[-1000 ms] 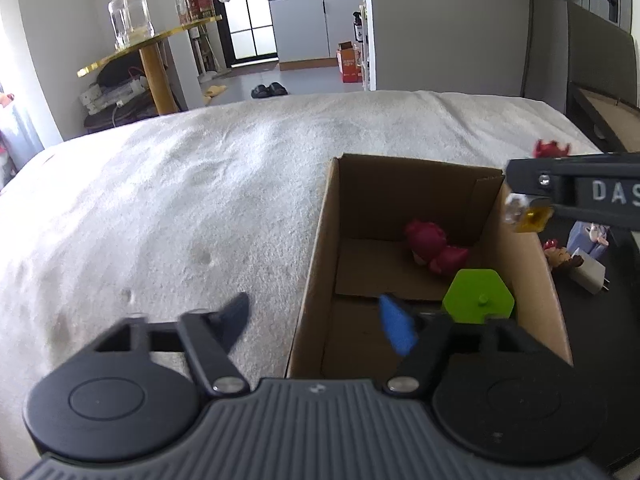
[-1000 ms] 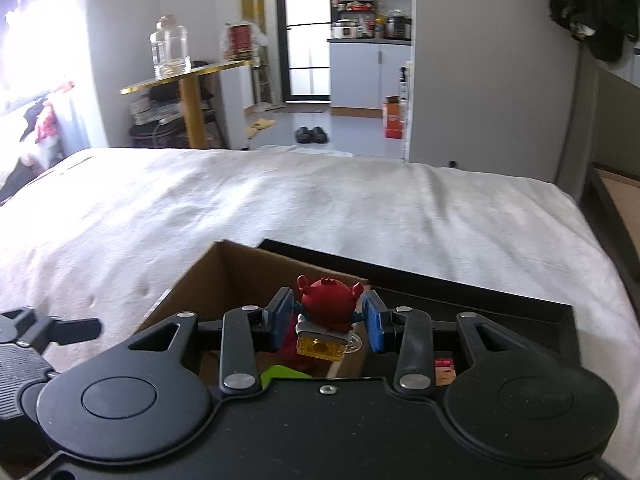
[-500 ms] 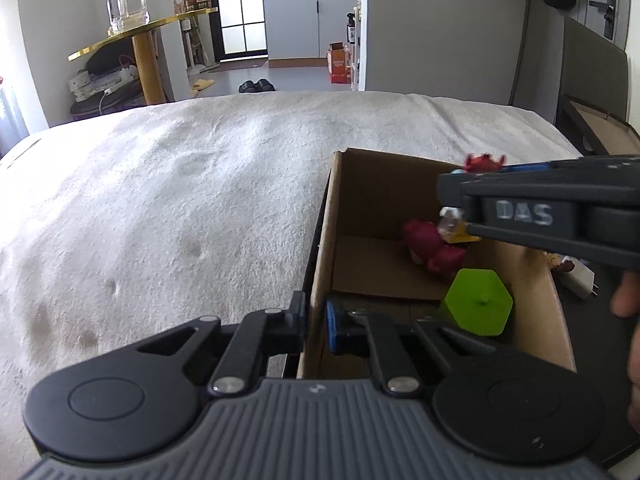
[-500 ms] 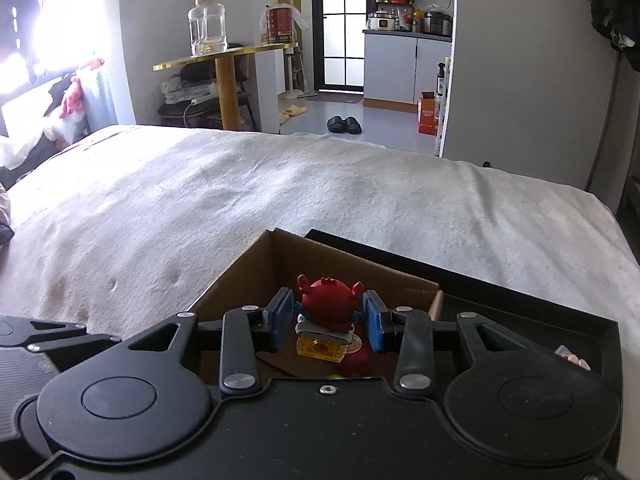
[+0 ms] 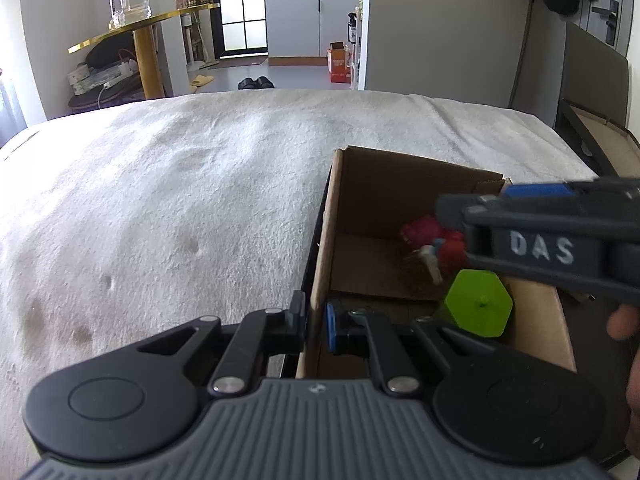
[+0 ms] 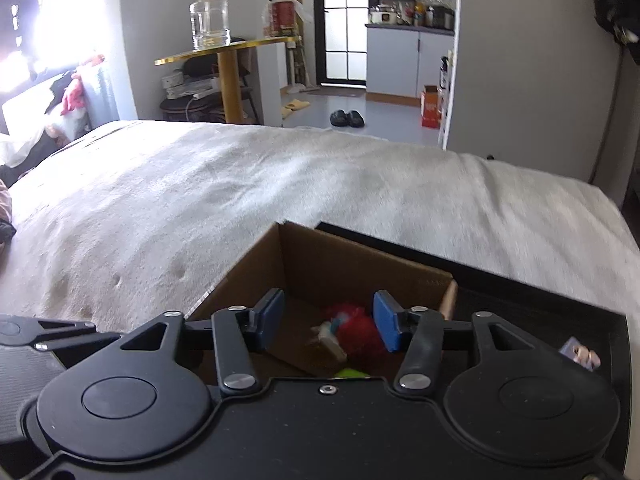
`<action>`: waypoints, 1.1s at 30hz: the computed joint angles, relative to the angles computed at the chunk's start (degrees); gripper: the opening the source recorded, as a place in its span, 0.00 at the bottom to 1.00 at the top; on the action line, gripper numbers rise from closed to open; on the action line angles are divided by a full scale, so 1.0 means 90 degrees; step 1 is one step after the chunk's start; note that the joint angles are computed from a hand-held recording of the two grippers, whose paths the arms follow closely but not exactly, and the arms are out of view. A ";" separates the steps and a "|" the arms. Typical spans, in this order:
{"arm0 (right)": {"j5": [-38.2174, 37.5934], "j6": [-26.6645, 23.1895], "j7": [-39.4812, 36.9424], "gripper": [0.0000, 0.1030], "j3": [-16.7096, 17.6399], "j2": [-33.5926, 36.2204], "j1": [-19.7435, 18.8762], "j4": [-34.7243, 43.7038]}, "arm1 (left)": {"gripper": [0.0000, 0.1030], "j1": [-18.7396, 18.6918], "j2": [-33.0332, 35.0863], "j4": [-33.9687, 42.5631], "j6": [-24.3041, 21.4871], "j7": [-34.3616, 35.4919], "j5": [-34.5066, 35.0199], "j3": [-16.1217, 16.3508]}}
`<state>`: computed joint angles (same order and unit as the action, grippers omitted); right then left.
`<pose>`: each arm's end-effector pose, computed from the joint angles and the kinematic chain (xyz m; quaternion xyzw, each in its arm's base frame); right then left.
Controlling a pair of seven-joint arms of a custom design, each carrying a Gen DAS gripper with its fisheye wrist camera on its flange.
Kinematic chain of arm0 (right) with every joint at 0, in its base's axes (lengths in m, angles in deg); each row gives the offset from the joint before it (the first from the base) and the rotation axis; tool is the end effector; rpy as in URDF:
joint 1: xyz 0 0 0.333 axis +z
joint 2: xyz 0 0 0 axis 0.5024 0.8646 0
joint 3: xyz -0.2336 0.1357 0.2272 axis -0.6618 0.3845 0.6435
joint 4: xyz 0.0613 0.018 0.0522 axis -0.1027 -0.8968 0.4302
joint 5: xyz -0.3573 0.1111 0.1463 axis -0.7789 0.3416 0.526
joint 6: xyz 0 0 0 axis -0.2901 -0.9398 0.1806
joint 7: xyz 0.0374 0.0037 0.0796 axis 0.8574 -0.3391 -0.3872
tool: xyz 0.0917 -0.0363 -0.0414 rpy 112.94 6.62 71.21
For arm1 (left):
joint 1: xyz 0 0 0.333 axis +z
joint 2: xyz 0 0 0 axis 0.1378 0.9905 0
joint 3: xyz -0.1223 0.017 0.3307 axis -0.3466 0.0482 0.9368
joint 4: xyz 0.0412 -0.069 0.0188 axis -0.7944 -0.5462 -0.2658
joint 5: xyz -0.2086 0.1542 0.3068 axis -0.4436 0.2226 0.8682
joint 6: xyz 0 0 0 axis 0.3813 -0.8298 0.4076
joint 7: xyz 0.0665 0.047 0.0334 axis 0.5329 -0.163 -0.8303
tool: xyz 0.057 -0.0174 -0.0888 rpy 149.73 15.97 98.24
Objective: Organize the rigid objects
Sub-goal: 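Carry the red-and-blue figure with the right gripper into the box, then open the right gripper to drop the figure and withdraw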
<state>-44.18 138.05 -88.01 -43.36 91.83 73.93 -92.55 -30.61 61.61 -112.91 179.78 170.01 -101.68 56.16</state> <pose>0.6202 0.4818 0.3169 -0.5827 0.6882 -0.3219 0.2886 0.6312 -0.3824 0.2738 -0.4759 0.7928 -0.3220 0.2031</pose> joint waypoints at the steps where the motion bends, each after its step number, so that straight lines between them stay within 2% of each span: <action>1: -0.0020 0.0000 0.0059 0.53 -0.0014 -0.0053 0.0021 -0.0088 | 0.09 -0.0073 -0.0001 0.0007 -0.0035 -0.0031 -0.0018 0.0078; 7: -0.0247 -0.0126 0.0464 0.65 -0.0006 -0.0369 0.0082 -0.0556 | 0.10 -0.0448 -0.0003 0.0012 -0.0161 -0.0263 0.0028 0.0511; 9: -0.0417 -0.0203 0.0680 0.74 -0.0001 -0.0498 0.0103 -0.0738 | 0.10 -0.0562 -0.0007 0.0008 -0.0193 -0.0365 0.0060 0.0649; 13: -0.0697 -0.0334 0.1006 0.80 0.0116 -0.0732 0.0035 -0.1055 | 0.13 -0.0830 -0.0005 -0.0008 -0.0196 -0.0560 0.0101 0.0949; 16: -0.0840 -0.0354 0.1150 0.83 0.0245 -0.0894 -0.0089 -0.1297 | 0.14 -0.0894 -0.0012 0.0038 -0.0342 -0.0712 0.0190 0.1018; 18: -0.0879 -0.0412 0.1192 0.85 0.0334 -0.0987 -0.0161 -0.1444 | 0.18 -0.1077 0.0001 0.0037 -0.0377 -0.0846 0.0307 0.1207; 22: -0.0941 -0.0485 0.1321 0.85 0.0478 -0.1123 -0.0288 -0.1686 | 0.34 -0.1345 0.0041 0.0024 -0.0378 -0.1090 0.0472 0.1503; 29: -0.0938 -0.0495 0.1558 0.86 0.0619 -0.1270 -0.0471 -0.2028 | 0.66 -0.2214 0.0371 0.0178 -0.0516 -0.1656 0.0728 0.2540; 33: -0.0976 -0.0527 0.1660 0.86 0.0669 -0.1366 -0.0537 -0.2226 | 0.74 -0.2448 0.0479 0.0230 -0.0566 -0.1920 0.0894 0.2830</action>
